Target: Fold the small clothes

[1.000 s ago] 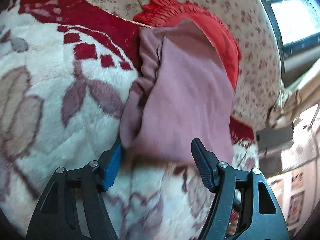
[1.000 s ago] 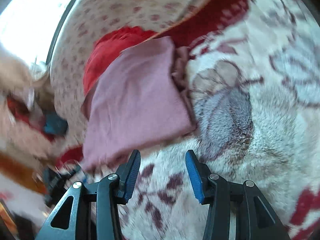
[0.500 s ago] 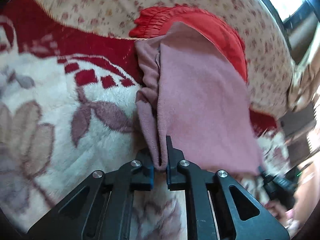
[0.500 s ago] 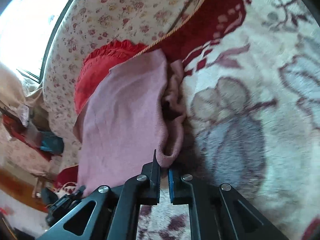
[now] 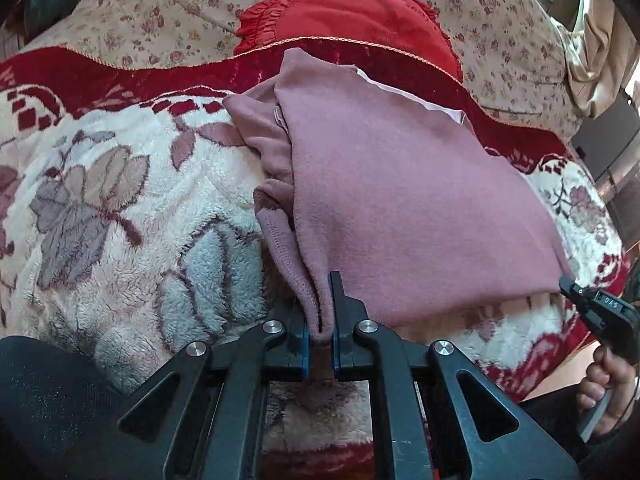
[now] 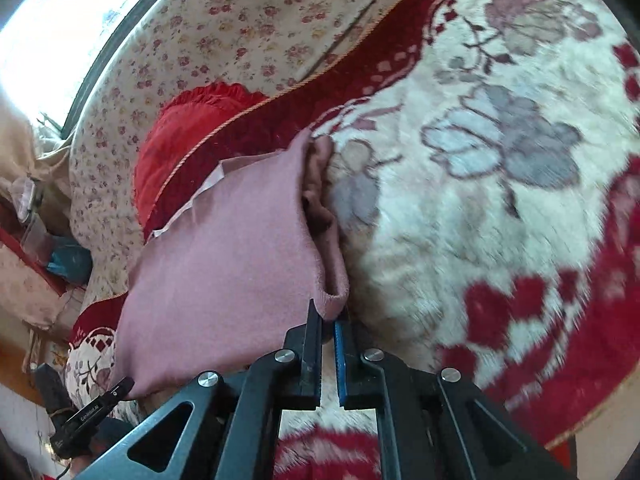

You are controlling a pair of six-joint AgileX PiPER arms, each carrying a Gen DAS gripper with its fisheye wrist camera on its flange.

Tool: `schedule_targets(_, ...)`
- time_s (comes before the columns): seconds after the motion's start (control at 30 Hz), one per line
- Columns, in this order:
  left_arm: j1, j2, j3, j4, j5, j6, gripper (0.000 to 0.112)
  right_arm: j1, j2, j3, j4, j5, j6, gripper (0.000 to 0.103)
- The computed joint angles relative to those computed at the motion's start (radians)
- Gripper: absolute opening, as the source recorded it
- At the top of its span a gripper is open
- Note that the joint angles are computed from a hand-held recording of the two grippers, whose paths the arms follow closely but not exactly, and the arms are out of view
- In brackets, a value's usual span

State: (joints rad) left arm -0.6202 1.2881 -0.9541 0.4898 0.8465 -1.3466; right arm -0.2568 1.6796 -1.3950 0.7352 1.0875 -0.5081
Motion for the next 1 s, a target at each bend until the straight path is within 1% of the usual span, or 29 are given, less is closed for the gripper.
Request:
schedule_targets(0.1, -0.025, 0.013, -0.002, 0.038, 0.016, -0.029, 0.006, 0.007, 0.004, 0.006, -0.020, -0.040, 0.015, 0.004)
schedule_targets(0.2, -0.033, 0.016, 0.000, 0.050, 0.017, -0.038, 0.006, 0.005, 0.008, 0.002, -0.034, -0.059, 0.051, 0.005)
schedule_targets(0.23, -0.036, 0.017, 0.001, 0.051, 0.016, -0.043, 0.006, 0.014, 0.001, 0.001, -0.056, -0.077, 0.063, 0.006)
schedule_targets(0.3, -0.033, 0.016, 0.007, 0.051, 0.009, -0.041, 0.006, 0.049, -0.045, 0.015, -0.132, -0.158, 0.108, 0.006)
schedule_targets(0.33, -0.028, 0.015, 0.009, 0.046, 0.004, -0.036, 0.006, 0.073, -0.078, 0.031, -0.195, -0.223, 0.146, 0.006)
schedule_targets(0.4, -0.022, 0.015, 0.011, 0.040, -0.003, -0.031, 0.006, 0.087, -0.124, 0.048, -0.254, -0.306, 0.202, 0.006)
schedule_targets(0.43, -0.020, 0.015, 0.011, 0.039, -0.005, -0.029, 0.006, 0.094, -0.134, 0.049, -0.288, -0.327, 0.232, 0.006)
schedule_targets(0.47, -0.020, 0.017, 0.010, 0.038, -0.005, -0.030, 0.006, 0.106, -0.156, 0.062, -0.329, -0.373, 0.260, 0.006)
schedule_targets(0.53, -0.018, 0.019, 0.010, 0.037, -0.008, -0.028, 0.006, 0.123, -0.170, 0.064, -0.336, -0.400, 0.248, 0.006)
schedule_targets(0.63, -0.019, 0.016, 0.014, 0.037, -0.014, -0.036, 0.006, 0.188, -0.155, 0.030, -0.333, -0.368, 0.147, 0.006)
schedule_targets(0.67, -0.020, 0.016, 0.017, 0.038, -0.018, -0.041, 0.007, 0.216, -0.138, 0.008, -0.337, -0.341, 0.119, 0.006)
schedule_targets(0.73, -0.007, 0.005, 0.034, 0.032, -0.046, -0.046, 0.008, 0.265, -0.080, -0.065, -0.367, -0.269, 0.115, 0.006)
schedule_targets(0.77, 0.006, -0.005, 0.049, 0.024, -0.067, -0.042, 0.008, 0.283, -0.042, -0.116, -0.377, -0.224, 0.109, 0.006)
schedule_targets(0.8, 0.020, -0.013, 0.063, 0.015, -0.091, -0.046, 0.011, 0.301, -0.013, -0.150, -0.389, -0.196, 0.096, 0.006)
schedule_targets(0.83, 0.045, -0.025, 0.083, -0.009, -0.125, -0.036, 0.013, 0.318, 0.040, -0.216, -0.395, -0.144, 0.062, 0.006)
schedule_targets(0.87, 0.056, -0.029, 0.092, -0.022, -0.143, -0.032, 0.013, 0.330, 0.065, -0.241, -0.416, -0.123, 0.055, 0.006)
schedule_targets(0.93, 0.074, -0.042, 0.111, -0.043, -0.178, -0.023, 0.015, 0.372, 0.142, -0.300, -0.536, -0.067, 0.087, 0.006)
schedule_targets(0.97, 0.081, -0.047, 0.119, -0.053, -0.193, -0.023, 0.015, 0.377, 0.164, -0.282, -0.556, -0.065, 0.080, 0.006)
schedule_targets(1.0, 0.094, -0.051, 0.128, -0.071, -0.215, -0.010, 0.018, 0.370, 0.146, -0.247, -0.536, -0.103, 0.060, 0.008)
